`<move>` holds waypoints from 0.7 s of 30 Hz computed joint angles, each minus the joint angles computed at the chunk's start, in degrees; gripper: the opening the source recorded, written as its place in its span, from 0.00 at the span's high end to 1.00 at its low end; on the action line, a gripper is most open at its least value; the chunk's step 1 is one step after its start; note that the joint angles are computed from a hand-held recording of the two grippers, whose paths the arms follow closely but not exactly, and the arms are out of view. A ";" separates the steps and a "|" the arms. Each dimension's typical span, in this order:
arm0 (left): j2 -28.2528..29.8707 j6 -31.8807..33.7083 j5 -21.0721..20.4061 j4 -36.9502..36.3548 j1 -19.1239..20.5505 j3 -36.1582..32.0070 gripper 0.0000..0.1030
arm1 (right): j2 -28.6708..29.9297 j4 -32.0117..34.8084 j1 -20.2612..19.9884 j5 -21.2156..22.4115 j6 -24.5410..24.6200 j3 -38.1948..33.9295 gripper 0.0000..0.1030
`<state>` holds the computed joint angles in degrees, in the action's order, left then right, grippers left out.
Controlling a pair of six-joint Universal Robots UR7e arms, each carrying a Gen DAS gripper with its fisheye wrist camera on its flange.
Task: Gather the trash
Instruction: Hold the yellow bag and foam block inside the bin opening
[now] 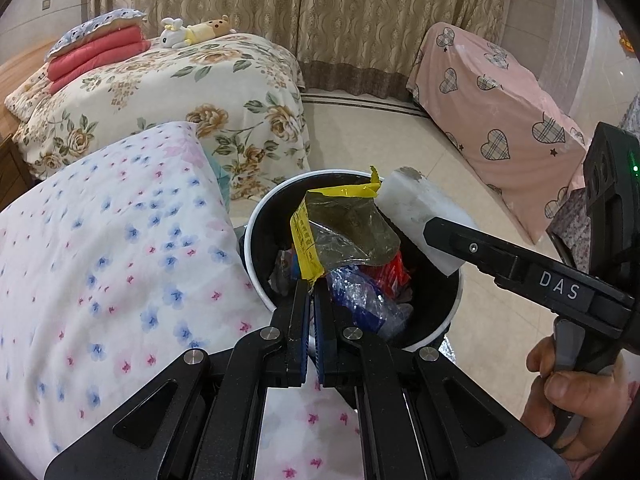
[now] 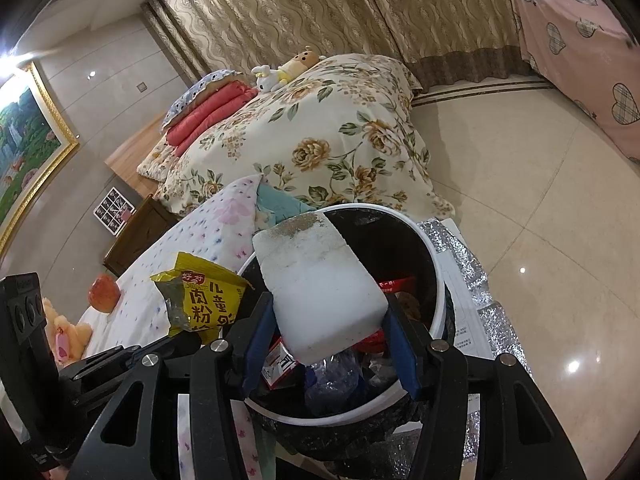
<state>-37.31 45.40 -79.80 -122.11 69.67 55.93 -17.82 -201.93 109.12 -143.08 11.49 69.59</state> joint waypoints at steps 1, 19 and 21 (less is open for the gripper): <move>0.08 -0.05 0.11 0.03 -0.04 -0.07 0.98 | 0.00 0.08 -0.06 0.06 -0.06 -0.06 0.46; 1.23 -0.15 1.04 0.23 -0.19 -1.03 0.98 | 0.10 2.20 -0.42 0.23 0.58 -1.09 0.45; 1.44 -0.27 1.13 0.30 -0.17 -1.31 0.98 | 0.20 2.39 -0.43 0.25 0.54 -1.33 0.45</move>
